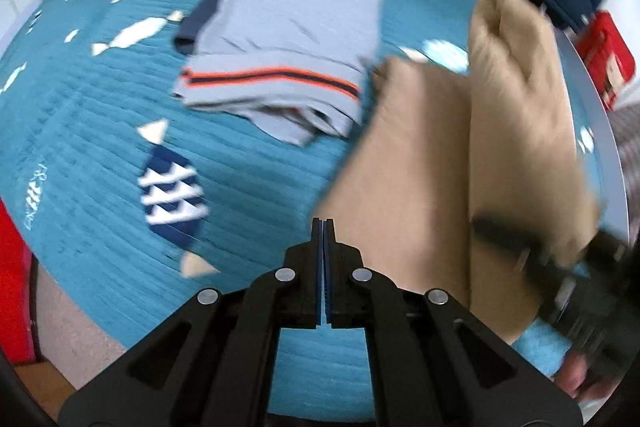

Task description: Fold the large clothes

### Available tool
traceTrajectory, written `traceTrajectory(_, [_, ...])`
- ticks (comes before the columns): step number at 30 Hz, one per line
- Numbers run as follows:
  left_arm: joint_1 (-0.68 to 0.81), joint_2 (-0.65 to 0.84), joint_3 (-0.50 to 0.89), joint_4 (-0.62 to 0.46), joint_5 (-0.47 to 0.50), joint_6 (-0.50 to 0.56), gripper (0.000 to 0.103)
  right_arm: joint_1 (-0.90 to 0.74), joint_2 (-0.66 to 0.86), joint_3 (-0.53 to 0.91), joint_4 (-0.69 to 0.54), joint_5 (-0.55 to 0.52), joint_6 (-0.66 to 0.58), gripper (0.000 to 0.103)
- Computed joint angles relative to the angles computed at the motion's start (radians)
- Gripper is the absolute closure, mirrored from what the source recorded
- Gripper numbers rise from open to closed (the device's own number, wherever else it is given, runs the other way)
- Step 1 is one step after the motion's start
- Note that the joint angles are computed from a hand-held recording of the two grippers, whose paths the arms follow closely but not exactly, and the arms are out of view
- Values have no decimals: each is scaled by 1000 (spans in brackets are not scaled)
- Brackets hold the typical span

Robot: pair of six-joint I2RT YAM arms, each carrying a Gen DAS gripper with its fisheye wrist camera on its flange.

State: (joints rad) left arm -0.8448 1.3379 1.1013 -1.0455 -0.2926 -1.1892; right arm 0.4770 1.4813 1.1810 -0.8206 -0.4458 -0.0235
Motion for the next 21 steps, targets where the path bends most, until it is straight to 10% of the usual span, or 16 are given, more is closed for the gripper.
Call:
traceTrajectory(4, [125, -28, 16, -10, -12, 75, 101, 12, 7, -46, 18, -168, -10, 41])
traceTrajectory(10, [145, -26, 106, 54, -18, 165, 101, -29, -21, -148, 124, -277, 33, 40])
traceTrajectory(21, [270, 155, 116, 407, 342, 327, 100, -116, -74, -200, 72, -515, -22, 32])
